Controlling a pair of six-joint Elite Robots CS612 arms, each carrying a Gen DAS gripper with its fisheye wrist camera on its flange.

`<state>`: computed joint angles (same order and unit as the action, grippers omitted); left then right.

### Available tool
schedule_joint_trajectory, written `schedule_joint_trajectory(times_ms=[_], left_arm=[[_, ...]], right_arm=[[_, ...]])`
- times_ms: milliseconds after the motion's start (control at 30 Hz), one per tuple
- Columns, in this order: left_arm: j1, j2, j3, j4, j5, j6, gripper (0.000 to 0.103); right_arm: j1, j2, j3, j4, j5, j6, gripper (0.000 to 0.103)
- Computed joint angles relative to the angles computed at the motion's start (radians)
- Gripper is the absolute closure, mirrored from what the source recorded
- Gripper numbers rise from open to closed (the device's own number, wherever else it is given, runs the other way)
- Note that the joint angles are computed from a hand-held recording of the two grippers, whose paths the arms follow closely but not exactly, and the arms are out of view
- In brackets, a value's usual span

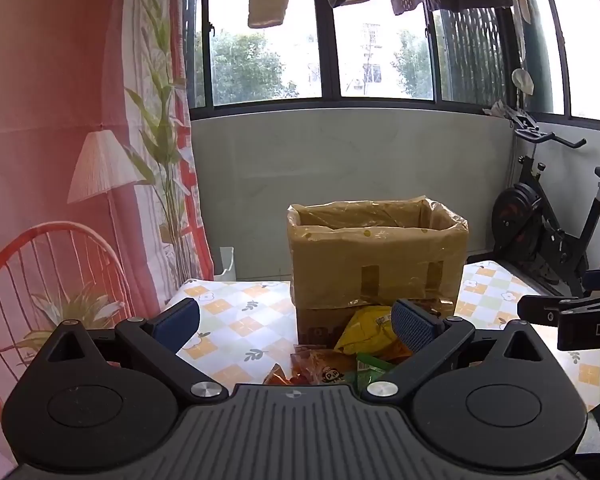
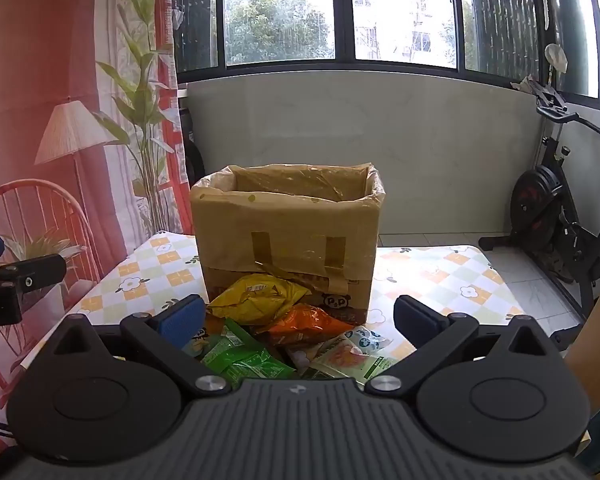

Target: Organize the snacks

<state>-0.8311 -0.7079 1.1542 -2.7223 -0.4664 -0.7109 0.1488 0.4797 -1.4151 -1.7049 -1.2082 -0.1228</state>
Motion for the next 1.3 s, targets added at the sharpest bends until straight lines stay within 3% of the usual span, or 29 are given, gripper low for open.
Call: schedule_joint_trajectory(times_ms=[267,1300], left_arm=[[-0.003,0.009,-0.008,0.005,0.024,0.049,0.0],[-0.001,0.008,-0.012,0.014,0.001,0.044,0.0]], right_arm=[[0.0,-0.001,-0.001,0.009,-0.01,0.018,0.001],[0.0,-0.002,0.001,0.007,-0.001,0.002,0.001]])
